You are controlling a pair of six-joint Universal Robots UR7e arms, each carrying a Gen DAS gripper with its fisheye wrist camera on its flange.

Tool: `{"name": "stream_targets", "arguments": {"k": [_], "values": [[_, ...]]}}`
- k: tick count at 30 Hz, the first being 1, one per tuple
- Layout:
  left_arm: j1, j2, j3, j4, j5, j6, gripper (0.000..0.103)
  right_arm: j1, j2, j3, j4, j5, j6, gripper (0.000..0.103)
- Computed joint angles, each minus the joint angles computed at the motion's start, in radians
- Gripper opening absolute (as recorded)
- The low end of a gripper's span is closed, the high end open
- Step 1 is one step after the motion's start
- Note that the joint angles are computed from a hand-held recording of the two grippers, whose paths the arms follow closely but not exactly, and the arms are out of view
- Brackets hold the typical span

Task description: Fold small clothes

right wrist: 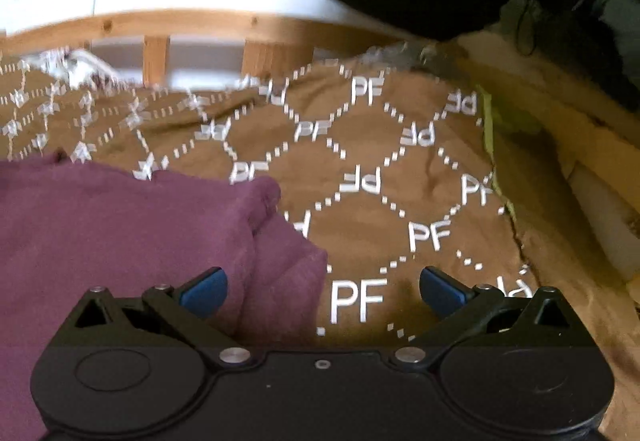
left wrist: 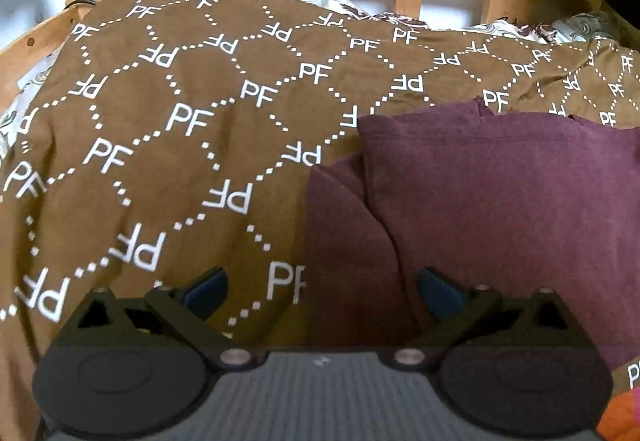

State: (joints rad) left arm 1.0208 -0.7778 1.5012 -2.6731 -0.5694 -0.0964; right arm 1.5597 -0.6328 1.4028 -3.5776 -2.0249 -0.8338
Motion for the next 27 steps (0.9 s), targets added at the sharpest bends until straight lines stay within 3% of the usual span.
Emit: {"name": "stream_targets", "arguments": {"k": [4,8,9,14,17,21,23,27], "values": [[-0.016,-0.017,0.024,0.083,0.04,-0.093,0.103,0.003,-0.034,0.046,0.023,0.033,0.04,0.102],[-0.019,-0.009,-0.028,0.385,0.106,-0.329,0.103,0.014,0.018,0.002,-0.04,-0.087,-0.085,0.102],[-0.018,-0.012,-0.03,0.423,0.109,-0.37,0.102,0.009,0.017,0.004,-0.041,-0.094,-0.082,0.102],[-0.029,-0.037,-0.014,0.458,0.096,-0.475,0.103,0.005,0.006,0.03,-0.093,-0.125,-0.052,0.102],[-0.041,-0.046,-0.002,0.481,0.101,-0.509,0.103,-0.005,-0.052,0.117,-0.095,-0.024,0.007,0.102],[-0.051,-0.045,0.0,0.518,0.122,-0.544,0.103,-0.002,-0.087,0.188,-0.063,0.04,-0.022,0.102],[-0.053,-0.043,-0.006,0.546,0.122,-0.573,0.103,0.001,-0.089,0.205,-0.054,0.034,-0.051,0.102],[-0.051,-0.048,-0.002,0.546,0.124,-0.591,0.103,0.008,-0.063,0.187,-0.046,-0.058,-0.086,0.102]]}}
